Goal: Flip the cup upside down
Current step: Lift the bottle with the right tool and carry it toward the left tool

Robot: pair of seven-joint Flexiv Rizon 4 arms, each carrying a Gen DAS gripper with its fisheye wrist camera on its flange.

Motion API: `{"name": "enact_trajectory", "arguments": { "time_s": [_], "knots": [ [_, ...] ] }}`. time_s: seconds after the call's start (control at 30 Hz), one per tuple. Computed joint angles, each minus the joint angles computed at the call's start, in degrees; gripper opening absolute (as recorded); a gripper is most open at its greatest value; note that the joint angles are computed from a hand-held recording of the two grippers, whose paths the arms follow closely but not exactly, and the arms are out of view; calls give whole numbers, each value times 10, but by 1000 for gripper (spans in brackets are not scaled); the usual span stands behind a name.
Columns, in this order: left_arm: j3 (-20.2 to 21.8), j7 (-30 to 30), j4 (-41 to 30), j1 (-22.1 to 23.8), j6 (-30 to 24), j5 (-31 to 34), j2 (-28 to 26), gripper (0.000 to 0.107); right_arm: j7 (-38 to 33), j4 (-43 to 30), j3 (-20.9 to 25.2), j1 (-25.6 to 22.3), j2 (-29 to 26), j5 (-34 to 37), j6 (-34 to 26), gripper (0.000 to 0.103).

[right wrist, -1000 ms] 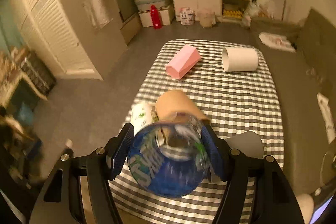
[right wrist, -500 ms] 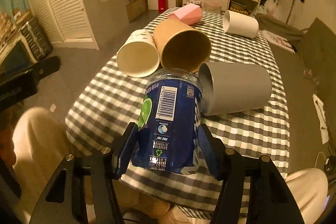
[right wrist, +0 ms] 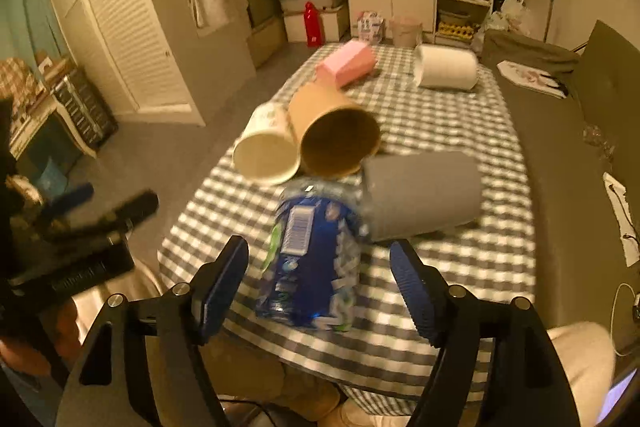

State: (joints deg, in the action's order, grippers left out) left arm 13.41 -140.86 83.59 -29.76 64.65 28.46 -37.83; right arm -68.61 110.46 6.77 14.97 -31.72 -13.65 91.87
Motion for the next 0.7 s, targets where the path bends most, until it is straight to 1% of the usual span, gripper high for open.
{"name": "enact_trajectory", "arguments": {
  "time_s": [0.03, 0.07, 0.13, 0.2, 0.23, 0.27, 0.33, 0.53, 0.63, 0.7],
  "knots": [
    [-7, 7, -5, 0, -6, -5, -1, 103, -5, -1, 10, -11, 3, 1, -6, 75],
    [-14, 14, -10, 1, -14, -11, -4, 103, -11, -5, 21, -26, 9, 2, -26, 76],
    [-28, 32, -20, 4, -31, -26, -8, 103, -21, -10, 27, -39, 14, 5, -50, 77],
    [-49, 57, -30, 12, -49, -51, -14, 103, -42, -17, 44, -62, 17, 14, -79, 78],
    [-54, 65, -35, 13, -56, -60, -18, 103, -54, -20, 48, -71, 19, 18, -97, 79],
    [-58, 72, -40, 14, -63, -69, -21, 103, -57, -20, 38, -68, 21, 17, -106, 79],
    [-67, 85, -52, 15, -77, -86, -28, 103, -56, -10, 16, -60, 24, 18, -100, 80],
    [-85, 123, -107, 19, -116, -133, -61, 103, -54, -22, -3, -69, 8, 33, -94, 84],
    [-92, 137, -150, 21, -140, -156, -88, 103, -72, -36, 23, -99, -4, 52, -96, 85],
    [-106, 158, -182, 31, -151, -178, -110, 103, -80, -42, 29, -107, -11, 59, -98, 85]
  ]
}}
